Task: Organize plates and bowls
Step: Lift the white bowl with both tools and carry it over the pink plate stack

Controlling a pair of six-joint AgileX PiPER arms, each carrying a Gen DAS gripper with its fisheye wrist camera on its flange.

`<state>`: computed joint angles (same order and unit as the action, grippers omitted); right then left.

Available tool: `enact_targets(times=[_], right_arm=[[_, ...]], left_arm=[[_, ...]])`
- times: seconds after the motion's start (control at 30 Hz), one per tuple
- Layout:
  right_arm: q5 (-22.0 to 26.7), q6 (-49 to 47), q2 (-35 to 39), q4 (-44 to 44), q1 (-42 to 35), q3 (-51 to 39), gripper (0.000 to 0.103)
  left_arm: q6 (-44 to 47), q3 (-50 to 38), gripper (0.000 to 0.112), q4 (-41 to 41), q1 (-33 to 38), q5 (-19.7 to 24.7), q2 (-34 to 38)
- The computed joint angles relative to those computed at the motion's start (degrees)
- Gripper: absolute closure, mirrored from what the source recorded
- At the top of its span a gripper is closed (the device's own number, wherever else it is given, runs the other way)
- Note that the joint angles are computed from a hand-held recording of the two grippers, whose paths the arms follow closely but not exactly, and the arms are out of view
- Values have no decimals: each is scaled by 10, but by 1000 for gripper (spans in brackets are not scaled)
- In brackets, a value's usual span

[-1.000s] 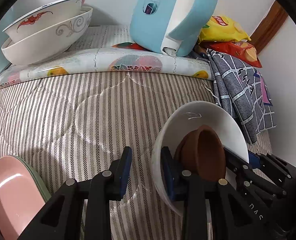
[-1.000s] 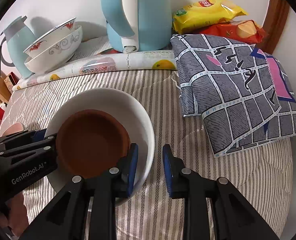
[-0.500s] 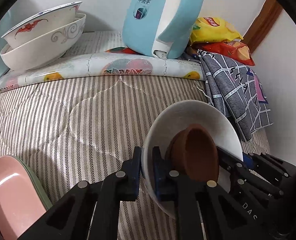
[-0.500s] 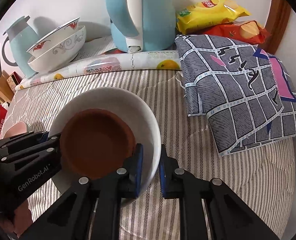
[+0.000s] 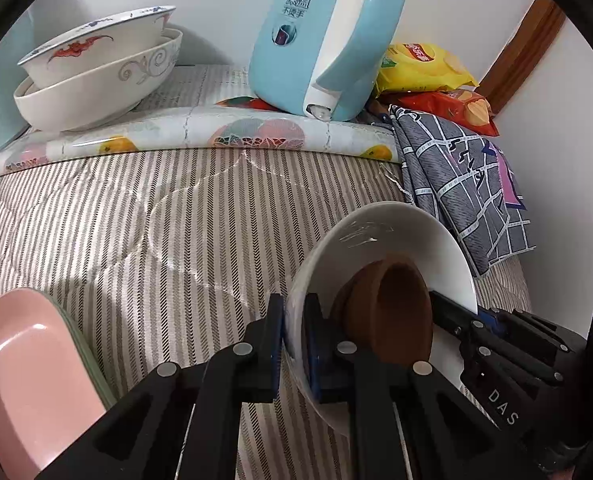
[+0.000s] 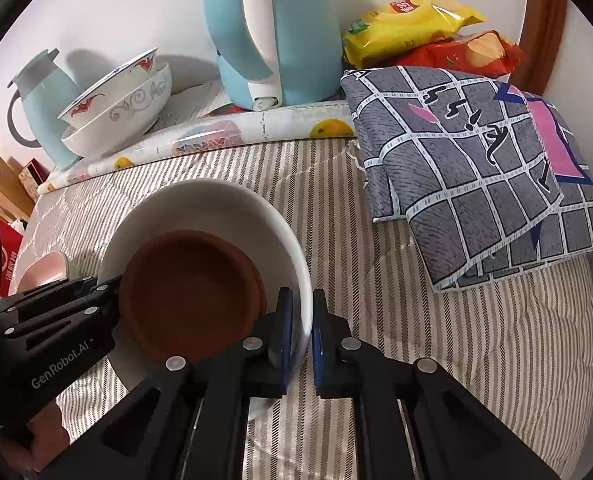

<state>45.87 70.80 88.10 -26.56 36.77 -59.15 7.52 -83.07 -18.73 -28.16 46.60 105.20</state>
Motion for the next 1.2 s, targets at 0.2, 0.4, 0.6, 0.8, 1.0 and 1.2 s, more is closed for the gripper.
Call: enact_targets(times=[0.2,0.4,0.6,0.8,1.0,1.2], right_arm=[[5,16,-4,-4,15,-1,95],[21,35,-7,-13,35,-6,96],[48,59,-10,-30,65,-19,96],[49,74,-8,-27,82,-23,97],[65,86,-7,-34,103,-36,97],[90,91,-9,-41,120,-55,97]], left_arm=[[4,14,102,-7,7,1,-15],[9,34,104,-10,14,1,-39],[14,57,105,-7,24,6,-69],[15,83,105,-4,35,7,-93],[20,101,105,-9,42,4,-117],[27,112,105,-19,52,7,-141]])
